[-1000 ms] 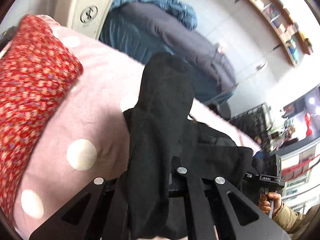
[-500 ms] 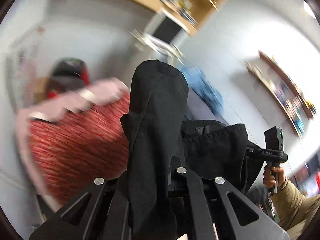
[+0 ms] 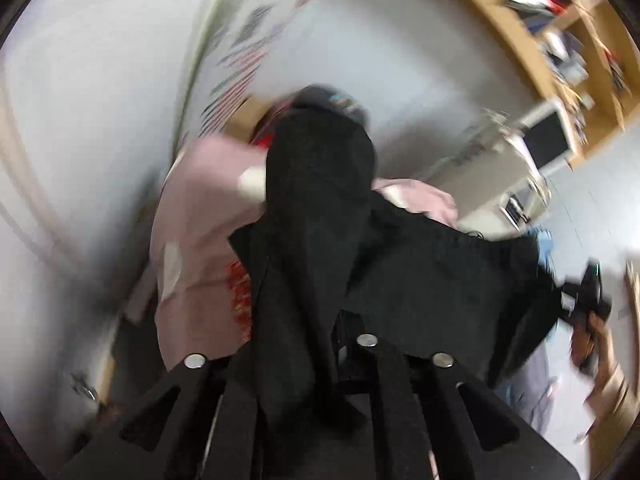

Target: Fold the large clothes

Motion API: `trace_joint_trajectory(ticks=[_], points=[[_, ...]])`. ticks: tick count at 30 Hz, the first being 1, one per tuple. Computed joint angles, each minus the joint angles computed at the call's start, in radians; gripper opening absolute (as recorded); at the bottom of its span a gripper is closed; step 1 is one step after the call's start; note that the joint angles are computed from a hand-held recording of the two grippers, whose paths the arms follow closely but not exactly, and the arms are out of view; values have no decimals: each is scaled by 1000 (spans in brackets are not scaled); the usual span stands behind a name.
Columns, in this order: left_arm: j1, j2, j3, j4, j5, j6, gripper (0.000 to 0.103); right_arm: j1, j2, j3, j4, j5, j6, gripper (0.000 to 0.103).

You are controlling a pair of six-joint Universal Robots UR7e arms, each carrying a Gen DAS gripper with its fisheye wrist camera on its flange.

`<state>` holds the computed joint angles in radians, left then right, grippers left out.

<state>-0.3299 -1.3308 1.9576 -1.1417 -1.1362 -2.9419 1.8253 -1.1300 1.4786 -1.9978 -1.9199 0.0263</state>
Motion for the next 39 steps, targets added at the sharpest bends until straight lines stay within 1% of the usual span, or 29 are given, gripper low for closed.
trace_joint_trajectory(ticks=[1, 2, 3, 4, 5, 6, 7, 8, 9, 10, 11, 12, 13, 15, 17, 18, 19, 21, 23, 25, 26, 28, 29, 31, 33, 34, 35, 37, 39], points=[[-19, -18, 33, -10, -16, -45, 22, 6, 4, 22, -40, -53, -20, 21], [-34, -31, 52, -16, -24, -75, 25, 17, -1, 62, -105, -122, -80, 26], [-51, -40, 67, -18, -28, -107, 29, 18, 0, 73, -138, -148, -119, 31], [-61, -42, 73, -19, -32, -124, 37, 15, -3, 80, -172, -152, -160, 46], [-65, -43, 75, -15, -48, -122, 41, 8, -6, 73, -193, -133, -180, 56], [-63, -41, 73, -10, -60, -107, 45, 2, -18, 74, -207, -119, -182, 63], [-63, -44, 80, -13, -68, -95, 45, -5, -21, 59, -234, -106, -171, 67], [-64, -50, 84, -12, -72, -94, 45, -10, -20, 45, -259, -94, -158, 76], [-69, -46, 75, -9, -79, -98, 45, -23, -32, 38, -290, -73, -135, 77], [-68, -50, 75, -5, -85, -99, 49, -28, -34, 22, -285, -74, -106, 79], [-63, -51, 68, 9, -97, -101, 51, -32, -34, 7, -262, -89, -88, 81], [-57, -48, 62, 23, -111, -103, 58, -34, -33, -5, -224, -103, -79, 81], [-51, -42, 46, 50, -136, -107, 68, -34, -45, 6, -205, -104, -96, 81], [-46, -33, 27, 94, -185, -123, 80, -25, -78, 58, -181, -135, -151, 81], [-36, -10, -15, 149, -245, -115, 83, -18, -120, 134, -159, -171, -232, 81], [-22, 6, -40, 175, -280, -93, 87, -16, -152, 182, -162, -179, -269, 81], [-2, 35, -79, 215, -319, -53, 88, -14, -187, 231, -170, -197, -314, 81], [41, 103, -161, 304, -393, 21, 90, 6, -260, 360, -245, -270, -401, 81], [91, 196, -273, 449, -513, 109, 96, 19, -324, 450, -279, -305, -441, 82], [108, 262, -360, 552, -572, 134, 97, 35, -408, 533, -269, -342, -439, 85], [105, 283, -393, 577, -569, 128, 97, 34, -430, 560, -274, -348, -443, 85], [93, 331, -465, 600, -521, 96, 97, 42, -510, 608, -188, -316, -410, 85], [92, 357, -497, 581, -484, 90, 97, 47, -542, 624, -146, -303, -390, 85], [106, 405, -538, 498, -403, 168, 97, 58, -591, 646, -73, -297, -350, 85], [128, 429, -545, 385, -358, 259, 97, 80, -621, 655, 1, -303, -305, 85], [141, 442, -538, 287, -322, 321, 97, 96, -631, 658, 30, -309, -281, 85], [153, 447, -525, 200, -304, 363, 97, 120, -646, 663, 53, -308, -260, 85], [179, 473, -529, 85, -309, 445, 97, 165, -654, 656, 75, -297, -250, 85], [189, 511, -566, 66, -303, 472, 97, 197, -654, 654, 63, -298, -264, 85]])
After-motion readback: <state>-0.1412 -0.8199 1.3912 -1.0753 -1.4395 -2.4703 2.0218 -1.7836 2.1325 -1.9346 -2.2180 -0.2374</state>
